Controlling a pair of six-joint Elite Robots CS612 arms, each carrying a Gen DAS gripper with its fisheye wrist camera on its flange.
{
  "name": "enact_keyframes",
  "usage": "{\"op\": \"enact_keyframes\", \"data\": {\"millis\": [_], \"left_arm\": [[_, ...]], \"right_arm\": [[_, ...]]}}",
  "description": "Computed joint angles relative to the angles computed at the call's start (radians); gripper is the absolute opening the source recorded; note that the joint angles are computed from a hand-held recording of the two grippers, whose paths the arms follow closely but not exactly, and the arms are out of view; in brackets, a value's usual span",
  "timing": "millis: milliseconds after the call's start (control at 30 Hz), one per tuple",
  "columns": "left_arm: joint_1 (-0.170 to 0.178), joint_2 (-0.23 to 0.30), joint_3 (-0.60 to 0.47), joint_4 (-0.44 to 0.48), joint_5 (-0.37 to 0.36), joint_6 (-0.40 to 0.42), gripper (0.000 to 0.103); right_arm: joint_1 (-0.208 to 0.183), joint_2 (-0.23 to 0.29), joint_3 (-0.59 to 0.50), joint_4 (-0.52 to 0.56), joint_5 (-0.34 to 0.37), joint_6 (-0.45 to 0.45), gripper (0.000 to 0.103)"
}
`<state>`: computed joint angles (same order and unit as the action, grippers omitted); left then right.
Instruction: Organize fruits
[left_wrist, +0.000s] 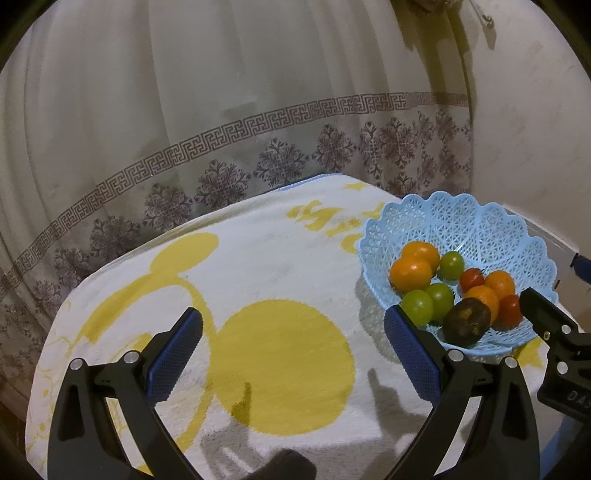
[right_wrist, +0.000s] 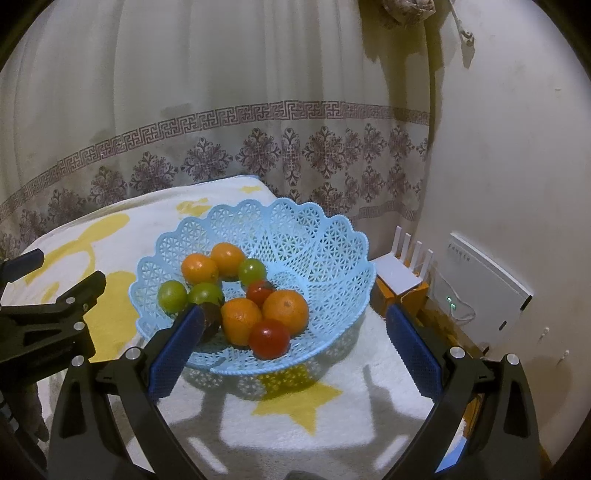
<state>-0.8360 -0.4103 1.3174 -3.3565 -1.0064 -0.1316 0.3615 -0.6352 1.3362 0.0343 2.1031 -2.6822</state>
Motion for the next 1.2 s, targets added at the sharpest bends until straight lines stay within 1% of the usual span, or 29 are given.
{"op": "enact_keyframes", "data": {"millis": [100, 300, 433, 1200], "left_arm": [[0.000, 0.004, -0.005, 0.003, 0.007, 0.005, 0.098], [0.001, 0.005, -0.008, 0.016, -0.002, 0.006, 0.098], [0.001, 0.006, -0.011, 0.030, 0.001, -0.003, 0.098], [-0.005, 0.009, -0.010, 0.027, 0.015, 0.015, 0.098]], "right_arm": [[0.001, 0.002, -0.004, 0.004, -0.010, -0.006, 0.100], [0.002, 0.005, -0.008, 0.008, -0.022, -0.012, 0.100], [0.002, 0.005, -0.009, 0.010, -0.022, -0.011, 0.100], [0.000, 0.010, -0.019, 0.029, -0.024, 0.003, 0.100]]}}
